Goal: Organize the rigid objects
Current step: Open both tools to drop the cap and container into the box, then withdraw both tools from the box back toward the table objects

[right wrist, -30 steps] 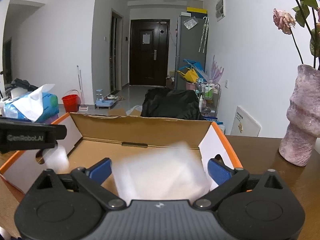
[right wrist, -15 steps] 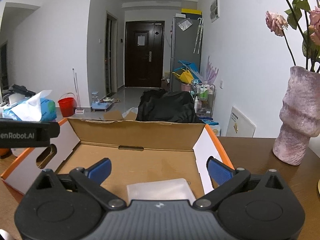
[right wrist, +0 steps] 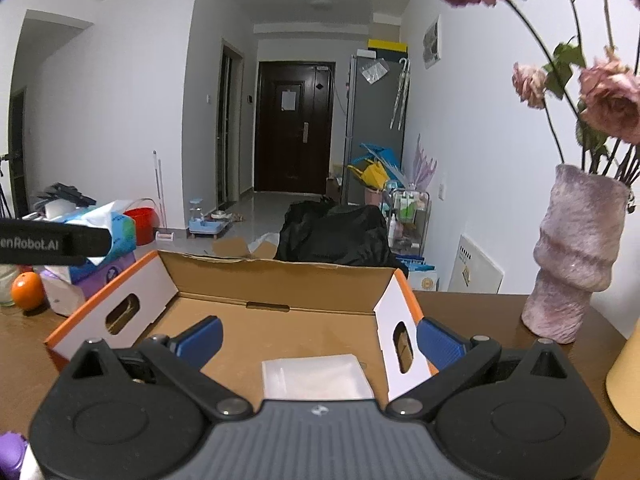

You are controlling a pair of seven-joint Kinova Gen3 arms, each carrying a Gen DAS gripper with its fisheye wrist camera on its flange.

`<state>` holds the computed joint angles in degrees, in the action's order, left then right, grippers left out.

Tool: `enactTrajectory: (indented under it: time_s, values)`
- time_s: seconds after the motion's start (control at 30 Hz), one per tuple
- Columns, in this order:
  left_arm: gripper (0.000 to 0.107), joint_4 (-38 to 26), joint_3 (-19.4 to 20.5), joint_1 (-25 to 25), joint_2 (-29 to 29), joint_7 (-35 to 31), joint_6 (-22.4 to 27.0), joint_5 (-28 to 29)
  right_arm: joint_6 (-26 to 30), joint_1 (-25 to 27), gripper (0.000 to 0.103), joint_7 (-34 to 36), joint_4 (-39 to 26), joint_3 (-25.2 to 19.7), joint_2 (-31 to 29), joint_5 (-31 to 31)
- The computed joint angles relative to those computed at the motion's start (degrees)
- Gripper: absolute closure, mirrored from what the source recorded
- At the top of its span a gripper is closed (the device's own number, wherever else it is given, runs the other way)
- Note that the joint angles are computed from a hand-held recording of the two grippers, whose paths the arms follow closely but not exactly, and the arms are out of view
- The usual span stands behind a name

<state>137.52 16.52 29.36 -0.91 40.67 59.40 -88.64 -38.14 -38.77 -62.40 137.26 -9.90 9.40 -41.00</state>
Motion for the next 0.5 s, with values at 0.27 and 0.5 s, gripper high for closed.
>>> enactTrajectory:
  time_s: [0.27, 0.5]
  values:
    - [0.004, 1.7, 4.1, 4.1, -4.0, -0.5, 5.5, 5.8, -2.3, -0.2, 0.000, 0.4, 5.4, -2.8, -5.4, -2.2]
    - [0.004, 2.3, 8.2, 7.3, -6.4, -1.3, 9.3, 12.0, -3.0, 0.3, 0.000, 2.0, 9.0, -6.5, -9.2, -6.0]
